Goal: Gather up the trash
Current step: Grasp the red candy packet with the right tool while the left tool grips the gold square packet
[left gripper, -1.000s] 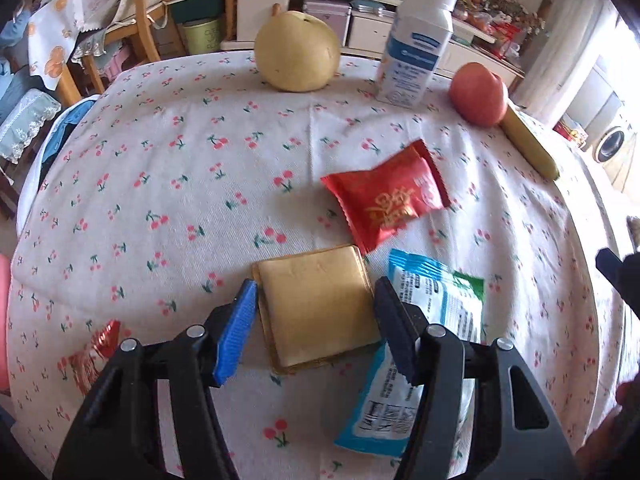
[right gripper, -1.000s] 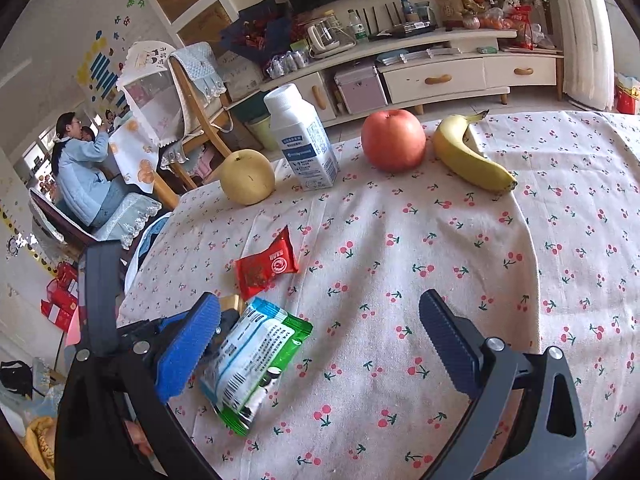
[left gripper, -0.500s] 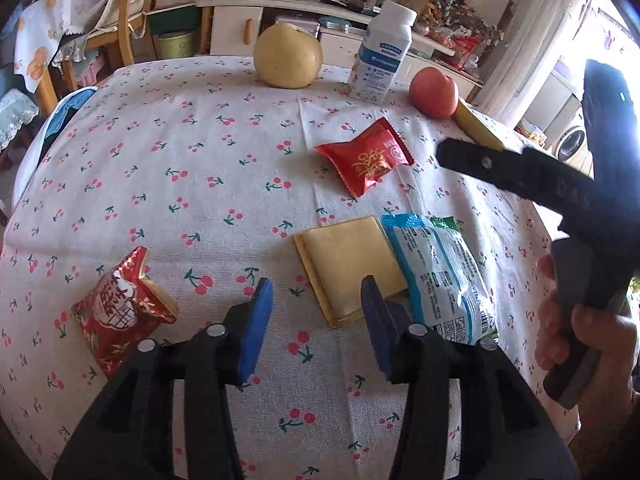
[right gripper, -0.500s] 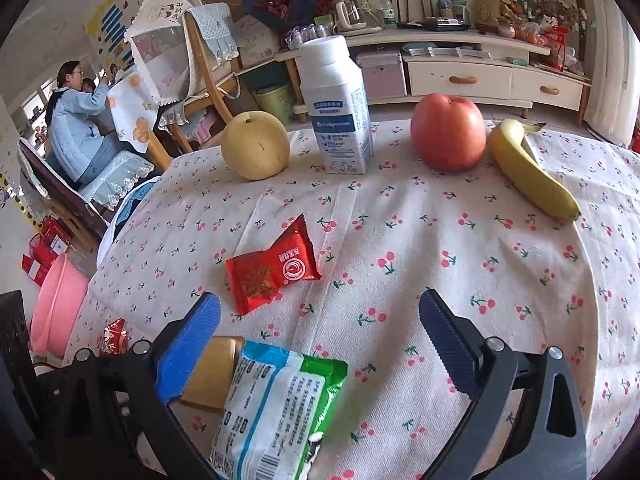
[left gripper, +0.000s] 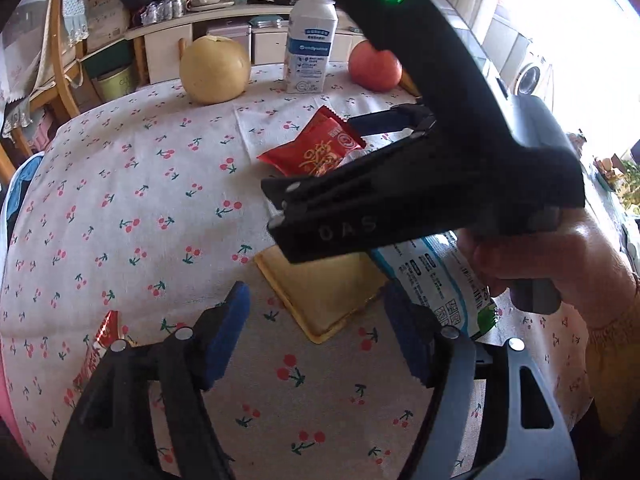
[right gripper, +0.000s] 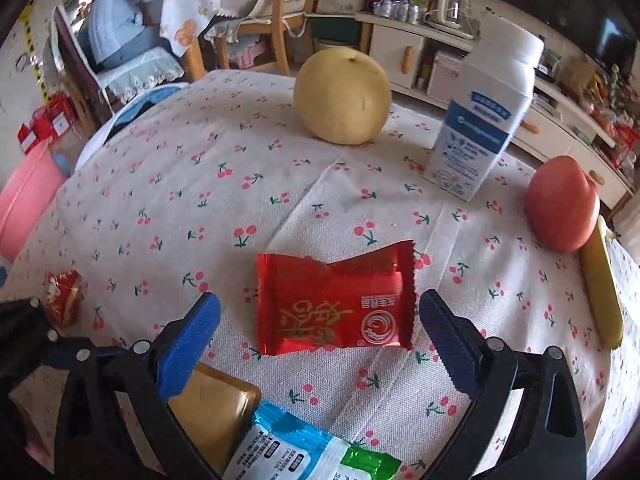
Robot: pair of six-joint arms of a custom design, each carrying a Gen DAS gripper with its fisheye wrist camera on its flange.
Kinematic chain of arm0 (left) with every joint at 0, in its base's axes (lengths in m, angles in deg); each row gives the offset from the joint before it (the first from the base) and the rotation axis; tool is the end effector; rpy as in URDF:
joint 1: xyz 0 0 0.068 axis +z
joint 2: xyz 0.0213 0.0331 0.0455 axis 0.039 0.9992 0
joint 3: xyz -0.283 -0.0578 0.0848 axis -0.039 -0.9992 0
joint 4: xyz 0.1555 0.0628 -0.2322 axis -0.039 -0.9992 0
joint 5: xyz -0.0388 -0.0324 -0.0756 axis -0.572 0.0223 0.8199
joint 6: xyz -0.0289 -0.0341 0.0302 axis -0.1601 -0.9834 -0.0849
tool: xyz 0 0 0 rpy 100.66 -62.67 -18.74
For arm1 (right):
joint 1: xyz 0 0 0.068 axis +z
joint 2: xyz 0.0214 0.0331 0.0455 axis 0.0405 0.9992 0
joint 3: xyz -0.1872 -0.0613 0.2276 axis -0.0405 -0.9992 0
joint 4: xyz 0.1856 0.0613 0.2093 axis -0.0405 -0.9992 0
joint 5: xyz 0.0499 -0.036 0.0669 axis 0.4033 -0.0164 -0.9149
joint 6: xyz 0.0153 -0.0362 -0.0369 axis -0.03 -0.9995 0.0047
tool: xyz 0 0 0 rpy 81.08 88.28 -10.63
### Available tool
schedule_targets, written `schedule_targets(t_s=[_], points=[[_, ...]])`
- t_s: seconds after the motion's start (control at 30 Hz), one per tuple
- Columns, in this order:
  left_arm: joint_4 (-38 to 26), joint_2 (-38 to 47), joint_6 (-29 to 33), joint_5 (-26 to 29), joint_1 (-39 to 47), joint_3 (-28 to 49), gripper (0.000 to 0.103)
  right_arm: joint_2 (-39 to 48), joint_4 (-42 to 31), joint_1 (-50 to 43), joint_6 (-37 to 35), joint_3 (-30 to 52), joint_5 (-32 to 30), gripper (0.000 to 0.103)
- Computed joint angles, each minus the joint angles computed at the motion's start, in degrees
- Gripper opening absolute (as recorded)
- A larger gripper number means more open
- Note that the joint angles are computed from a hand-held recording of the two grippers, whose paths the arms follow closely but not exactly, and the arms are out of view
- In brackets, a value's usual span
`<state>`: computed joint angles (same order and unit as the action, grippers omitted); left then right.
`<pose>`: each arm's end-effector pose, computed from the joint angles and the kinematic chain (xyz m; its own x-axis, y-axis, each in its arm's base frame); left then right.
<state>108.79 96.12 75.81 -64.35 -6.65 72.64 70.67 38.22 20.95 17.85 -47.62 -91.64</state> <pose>0.2319 -0.0468 0.0161 -0.7549 0.3563 -0.5506 0.4953 0.8601 -0.1225 0.3142 0.1074 0.0116 -0.7606 -0.3347 -0.5563 -0.3979 0.9174 -0.0079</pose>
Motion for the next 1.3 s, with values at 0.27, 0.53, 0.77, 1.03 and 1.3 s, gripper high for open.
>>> schedule_targets(t_s=[0.27, 0.53, 0.77, 1.03, 1.3], points=[[-3.01, 1.03, 4.80, 0.09, -0.33, 3.27, 0.084, -0.07, 3.59, -3.97, -2.55, -2.72, -6.10, 0.067], [-2.25, 3.24, 10.02, -0.39, -1.81, 4.54, 0.087, -2.05, 4.94, -7.30, -1.02, -5.69, -9.79, 0.056], [-2.83, 3.71, 12.75, 2.09, -3.31, 3.71, 0.088, -6.01, 5.73, -10.91, 1.37, -8.53, -14.84, 0.032], [-4.27, 1.74, 15.84, 2.06, -5.74, 2.27, 0.088, -4.89, 4.09, -13.47, 0.70, -8.12, -17.90, 0.055], [10.83, 6.49, 13.30, -3.30, -8.59, 0.26, 0.088, -3.49, 3.54, -10.10, 0.43, -6.75, -12.68, 0.090]])
